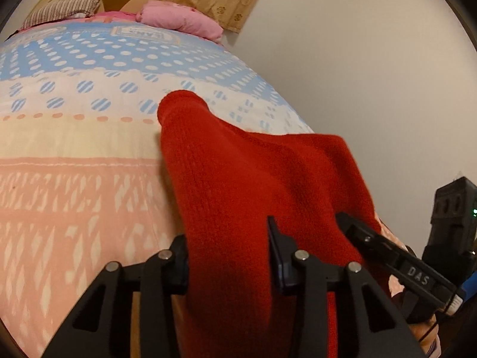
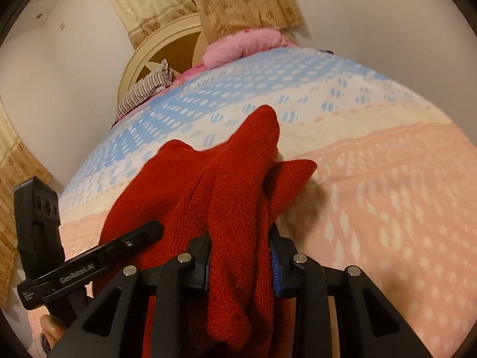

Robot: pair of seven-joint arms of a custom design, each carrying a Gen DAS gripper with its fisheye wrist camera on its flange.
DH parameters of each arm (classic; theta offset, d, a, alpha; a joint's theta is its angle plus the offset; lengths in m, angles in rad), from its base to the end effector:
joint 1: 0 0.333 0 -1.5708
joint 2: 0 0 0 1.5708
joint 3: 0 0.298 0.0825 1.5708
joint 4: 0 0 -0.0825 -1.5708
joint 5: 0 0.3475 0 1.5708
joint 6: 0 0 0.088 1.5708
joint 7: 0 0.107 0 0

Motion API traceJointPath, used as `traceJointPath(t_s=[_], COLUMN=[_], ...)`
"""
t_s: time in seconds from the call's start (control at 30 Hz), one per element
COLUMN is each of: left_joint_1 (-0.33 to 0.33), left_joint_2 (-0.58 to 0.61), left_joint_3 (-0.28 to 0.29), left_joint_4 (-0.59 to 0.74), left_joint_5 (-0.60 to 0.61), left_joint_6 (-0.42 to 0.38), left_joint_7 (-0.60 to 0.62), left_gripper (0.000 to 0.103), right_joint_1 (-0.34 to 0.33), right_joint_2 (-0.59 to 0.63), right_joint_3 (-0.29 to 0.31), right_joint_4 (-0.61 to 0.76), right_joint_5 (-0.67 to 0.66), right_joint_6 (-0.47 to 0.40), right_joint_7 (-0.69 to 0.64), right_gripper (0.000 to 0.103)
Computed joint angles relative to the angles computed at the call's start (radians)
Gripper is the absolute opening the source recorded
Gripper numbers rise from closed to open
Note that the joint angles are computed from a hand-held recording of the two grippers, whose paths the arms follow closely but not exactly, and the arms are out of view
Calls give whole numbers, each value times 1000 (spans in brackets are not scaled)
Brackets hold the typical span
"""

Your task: Fold small clothes

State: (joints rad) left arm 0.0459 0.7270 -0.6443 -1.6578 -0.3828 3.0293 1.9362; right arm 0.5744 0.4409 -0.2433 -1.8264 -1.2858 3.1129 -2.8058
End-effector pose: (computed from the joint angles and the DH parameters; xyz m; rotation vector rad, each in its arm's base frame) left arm 0.6317 -0.2837 0.3315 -1.6796 2.2779 -1.3111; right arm 0.5528 0.2937 0.3543 -1.4260 1.8019 -0.4607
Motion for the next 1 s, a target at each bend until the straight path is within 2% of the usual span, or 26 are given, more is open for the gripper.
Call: traceJointPath(t_s=[0.03,0.13,0.33,0.4,0.53,0.57,0.7,0.9,1.0], left_joint_1=[7,21,4,16,76,105,152,178,145], left_joint_2=[-23,-87,-183,-210,-252,-264,-290,-313,-310], left_joint_3=[-4,-10,16,3,-66,-100,-163,-235,-236], left_joint_4=[-27,-98,-195,-235,-306,-332,-384,-430,-421], left_joint_5=[0,-5,-10,-23,-79,-103,-162,-257,-283], left_joint_6=[1,2,7,18,25,34,42,35,34], left_joint_7=[2,10,17,31,80,107,172,275,317], left_gripper=[41,41,41,41,41,41,41,41,41], right_joint_1=[31,58,63,64,50,44,22,-7,-30], right_joint_2=[-31,-104,-210,-235,-296,-309,-369,-465,-534], right_joint_3=[-16,1,87,121,183,198,264,375,422], right_joint_4=[-23,-77,-173,-200,-270,-285,-358,-471,-541], right_joint_5=[-36,-136,-206,-218,-279,-288,-301,-231,-210], right_joint_6=[-26,-88,-215,-267,-314,-325,-380,-493,-534], right_joint_7=[37,133,243,264,391,412,472,464,483], right_gripper=[30,30,30,29,29,29,29,29,29])
